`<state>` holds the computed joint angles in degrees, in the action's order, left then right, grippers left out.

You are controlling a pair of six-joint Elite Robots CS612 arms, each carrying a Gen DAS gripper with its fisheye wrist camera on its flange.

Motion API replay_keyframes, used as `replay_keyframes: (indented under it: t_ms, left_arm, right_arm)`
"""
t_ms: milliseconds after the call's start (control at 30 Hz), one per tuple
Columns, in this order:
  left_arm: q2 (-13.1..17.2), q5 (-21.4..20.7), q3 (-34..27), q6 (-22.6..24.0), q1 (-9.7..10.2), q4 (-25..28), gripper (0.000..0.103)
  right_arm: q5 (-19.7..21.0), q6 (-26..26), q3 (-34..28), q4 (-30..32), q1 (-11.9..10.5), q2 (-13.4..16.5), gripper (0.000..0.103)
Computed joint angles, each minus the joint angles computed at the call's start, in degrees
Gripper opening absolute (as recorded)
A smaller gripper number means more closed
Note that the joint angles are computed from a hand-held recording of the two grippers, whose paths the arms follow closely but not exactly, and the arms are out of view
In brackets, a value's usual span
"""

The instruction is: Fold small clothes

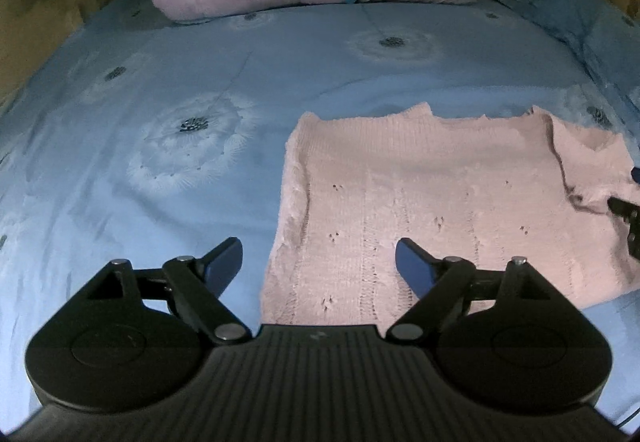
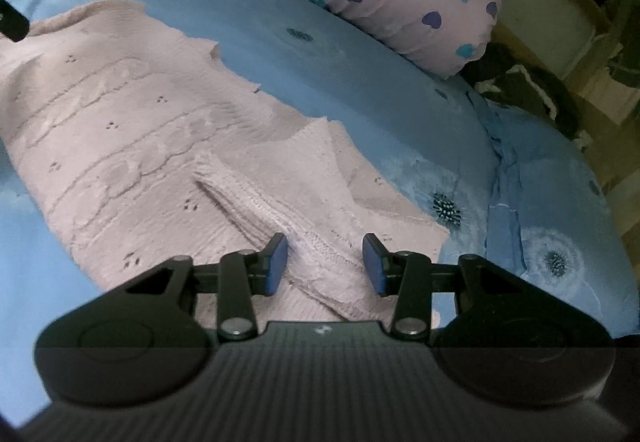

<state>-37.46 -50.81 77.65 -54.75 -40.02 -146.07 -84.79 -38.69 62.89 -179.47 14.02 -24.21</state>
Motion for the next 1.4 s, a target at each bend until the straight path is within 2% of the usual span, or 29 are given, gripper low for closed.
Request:
replay_keyframes:
  t_ms: [167, 300, 633, 733, 967, 1000, 1067, 1100, 1167, 1233, 1400]
  left_arm:
    - [1.25, -0.08, -1.15, 3.23, 0.58, 0.28, 0.087]
    - [1.9, 0.2, -1.09, 5.53, 0.76, -3.06, 0.087]
    - [2.27, -2.47, 0.26, 5.25, 1.58, -8.6, 0.089]
    - [1.89, -3.94, 0.92, 3.94, 1.91, -9.61, 0.089]
    - [0.89, -3.62, 2.31, 2.36, 1.87, -9.81, 0.089]
    - [0.81, -3.85, 2.42, 2.14, 1.91, -10.0, 0.089]
    - [0.73, -4.11, 2.63, 2.17, 1.9, -10.3, 0.089]
    - [0.73, -4.07, 2.64, 2.3, 1.88, -10.13, 0.089]
    - [0.75, -3.77, 2.56, 2.53, 1.78, -9.53, 0.089]
    - [0.78, -3.55, 2.5, 2.32, 1.7, -9.13, 0.089]
    - [0.91, -3.62, 2.44, 1.93, 1.72, -9.16, 0.089]
  right_arm:
    - [-1.8, 3.47, -1.19, 1.23, 0.37, 0.61, 0.044]
    - [-2.05, 4.66, -1.67, 1.53, 0.46, 0.86, 0.044]
    - [-0.74, 8.55, -2.36, 2.88, 0.09, 1.06, 0.042]
    - [-1.3, 8.34, -2.39, 2.41, 0.26, 1.22, 0.042]
    - [-3.59, 8.33, -2.34, 2.37, 0.85, 1.14, 0.041]
    - [-3.92, 8.17, -2.36, 2.36, 0.95, 1.15, 0.039]
    - [-3.37, 8.46, -2.28, 3.01, 0.95, 0.96, 0.027]
    - [-2.67, 9.05, -2.28, 3.87, 0.86, 0.77, 0.024]
    - [-1.55, 12.07, -2.59, 5.47, 0.61, 0.39, 0.016]
    - [-0.72, 15.06, -3.11, 6.0, 0.35, 0.27, 0.014]
    - [0.34, 18.34, -4.58, 5.58, -0.26, 0.4, 0.013]
